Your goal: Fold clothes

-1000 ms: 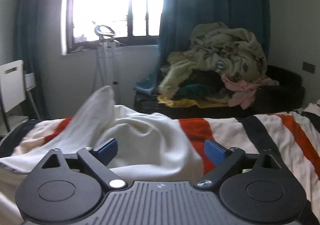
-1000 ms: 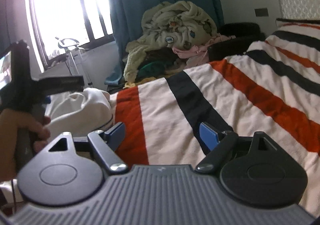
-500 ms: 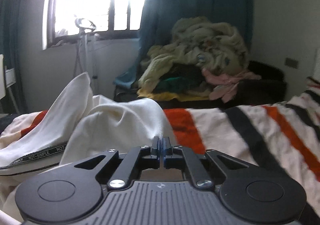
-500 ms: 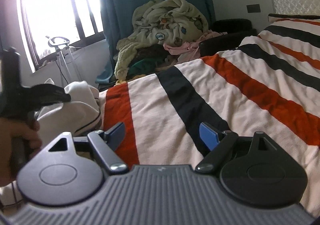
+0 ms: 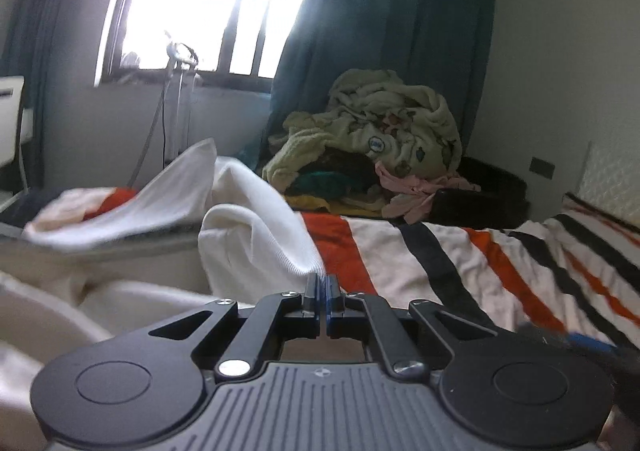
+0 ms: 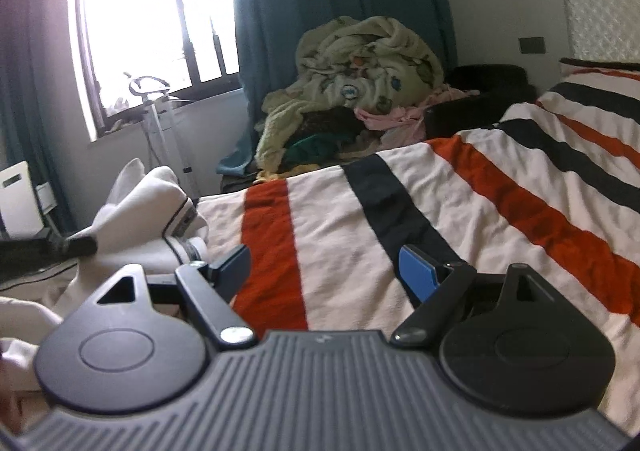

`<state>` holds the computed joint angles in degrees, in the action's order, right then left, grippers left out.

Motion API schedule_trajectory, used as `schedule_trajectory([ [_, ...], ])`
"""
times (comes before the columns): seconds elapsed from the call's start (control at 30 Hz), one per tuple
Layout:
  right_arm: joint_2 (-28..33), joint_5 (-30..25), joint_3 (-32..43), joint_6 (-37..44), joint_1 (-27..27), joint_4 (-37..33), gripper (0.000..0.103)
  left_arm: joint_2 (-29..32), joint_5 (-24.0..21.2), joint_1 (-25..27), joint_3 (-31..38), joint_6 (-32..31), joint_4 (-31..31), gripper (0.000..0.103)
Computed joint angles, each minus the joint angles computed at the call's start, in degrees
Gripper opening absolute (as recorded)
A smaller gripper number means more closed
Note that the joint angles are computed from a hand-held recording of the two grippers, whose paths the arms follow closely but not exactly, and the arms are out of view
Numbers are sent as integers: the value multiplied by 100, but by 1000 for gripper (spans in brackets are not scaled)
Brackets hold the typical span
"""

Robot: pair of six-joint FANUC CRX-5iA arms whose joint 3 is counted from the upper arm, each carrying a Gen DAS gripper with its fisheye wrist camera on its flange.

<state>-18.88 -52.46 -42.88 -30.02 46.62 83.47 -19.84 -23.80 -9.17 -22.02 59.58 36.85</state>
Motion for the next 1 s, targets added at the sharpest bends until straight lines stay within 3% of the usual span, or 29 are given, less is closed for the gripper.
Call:
schedule_trajectory([
  [0.1,-126,362,-32,-64,-79,85,83,-452,-421,279,-417,72,101,2],
  [0.23,-126,1561,126,-24,-525,-159,84,-714,-1086,727,-709,257,253,2],
  [0.43,690,3369,995,889,-1245,-716,81,-566,-1186,854,-943,-522,1365,2],
  [0.57,1815,4032,2524,3479,-1247,-3446,81,-373,-1567,1070,-1050,-786,2134,3],
  [0.63,2561,3887,3641,4946,-1218,-4945,81,-312,-1608,1156,-1149,-999,2483,4],
  [0.7,3242,3309,4841,6446,-1195,-6151,81,-247,-1646,1238,-1241,-1209,2819,4],
  [0.8,4321,2366,6622,7871,-1250,-6900,79,-108,-1414,1136,-1451,-1886,3413,4],
  [0.87,4955,1947,7483,7883,-1260,-6675,73,65,-1390,1022,-1514,-2255,3849,4],
  [1.0,5846,1289,8657,6889,-1345,-6216,58,289,-1574,976,-1665,-2816,4553,4],
])
